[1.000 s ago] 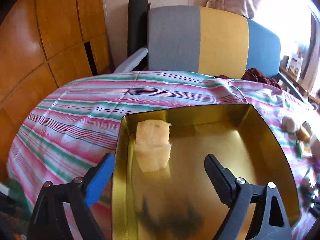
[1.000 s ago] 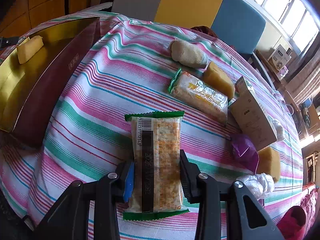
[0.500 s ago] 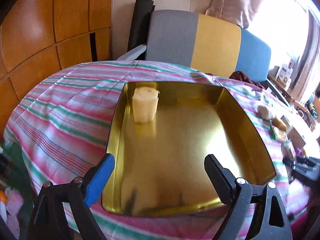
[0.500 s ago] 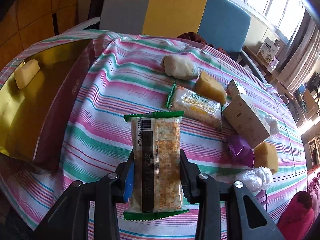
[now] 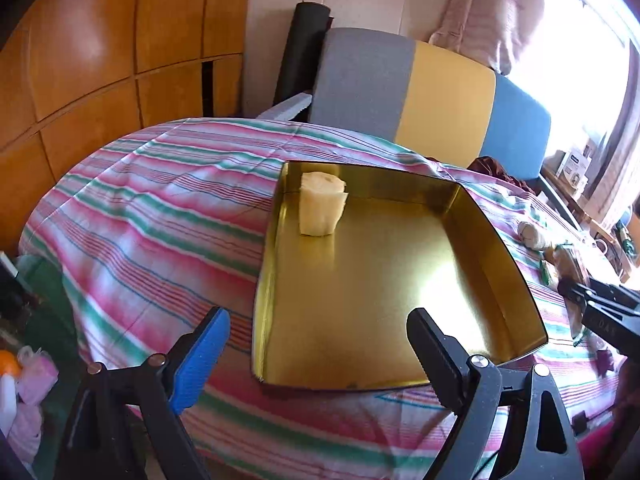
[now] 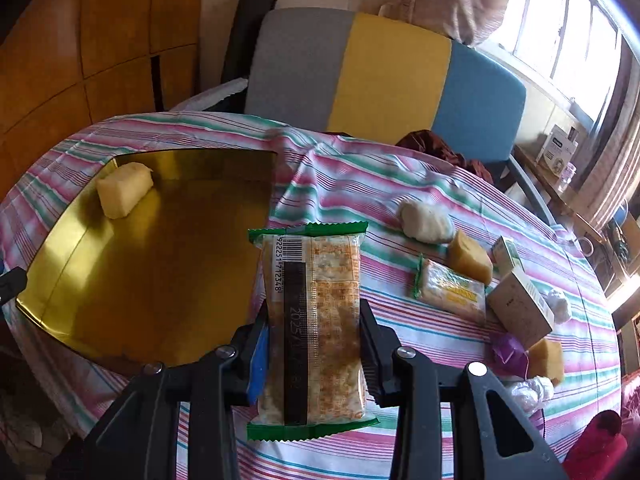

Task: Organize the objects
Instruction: 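Carry the cracker packet into the gold tray and open the right gripper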

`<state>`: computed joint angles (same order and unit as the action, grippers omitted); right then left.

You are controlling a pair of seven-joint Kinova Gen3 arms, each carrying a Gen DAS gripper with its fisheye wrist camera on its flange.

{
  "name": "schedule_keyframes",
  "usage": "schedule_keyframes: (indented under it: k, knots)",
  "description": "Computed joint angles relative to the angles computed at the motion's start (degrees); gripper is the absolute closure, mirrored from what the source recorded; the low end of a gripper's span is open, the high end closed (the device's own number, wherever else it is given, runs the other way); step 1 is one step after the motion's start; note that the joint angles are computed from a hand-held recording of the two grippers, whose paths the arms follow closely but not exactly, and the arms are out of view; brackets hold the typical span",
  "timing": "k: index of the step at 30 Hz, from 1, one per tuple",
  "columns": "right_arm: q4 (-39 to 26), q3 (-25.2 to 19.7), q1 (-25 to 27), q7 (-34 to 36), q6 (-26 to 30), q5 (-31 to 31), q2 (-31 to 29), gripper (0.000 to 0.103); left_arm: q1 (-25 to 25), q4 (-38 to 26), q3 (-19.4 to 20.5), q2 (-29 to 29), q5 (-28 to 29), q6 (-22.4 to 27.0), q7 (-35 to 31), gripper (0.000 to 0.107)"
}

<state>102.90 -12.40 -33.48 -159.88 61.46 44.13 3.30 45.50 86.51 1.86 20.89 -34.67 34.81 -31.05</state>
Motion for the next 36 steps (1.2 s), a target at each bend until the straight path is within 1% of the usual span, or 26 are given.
schedule_keyframes:
  k: [3, 8, 16, 23, 26, 31, 34, 36]
  knots:
    - [-2.44, -0.61, -1.25, 0.70, -0.13, 0.84, 1.48, 0.065, 0.09, 1.11, -0.22, -0.84, -0.34, -0.16, 0.63, 0.017]
    - [-6.26, -0.27, -4.16, 1.44, -0.62, 2.26, 4.28, 0.065, -0.11, 2.71, -0.06, -2.02, -1.35, -0.39, 2.10, 0.017]
    - [-11.19, 1.82, -8.23, 2.66, -2.10, 3.95, 8.80, 0.065, -1.09, 5.22, 0.48, -3.70, -3.25, -0.39, 4.95, 0.017]
    - [-15.60, 4.21, -10.77, 6.03, -3.39, 2.93, 13.07, 0.065, -2.88, 7.20, 1.02, -4.65, -3.99, -0.45, 7.19, 0.017]
    - [-17.19, 5.12, -11.31, 7.74, -4.35, 1.70, 14.73, 0.065, -3.69, 7.76, 1.22, -4.84, -3.81, -0.65, 7.71, 0.017]
    - [-20.15, 6.58, -11.28, 10.75, -5.90, -2.33, 17.42, 0.065, -4.86, 8.61, 1.29, -5.06, -3.42, -1.38, 8.29, 0.017]
    - [-22.72, 7.22, -10.33, 13.17, -6.47, -6.43, 19.47, 0.065, -5.69, 9.00, 1.45, -5.03, -2.57, -1.78, 7.95, 0.017]
    - [-24.93, 7.44, -9.08, 15.20, -6.69, -10.41, 21.19, 0.065, -5.97, 9.05, 1.34, -4.93, -2.18, -1.85, 7.93, 0.017]
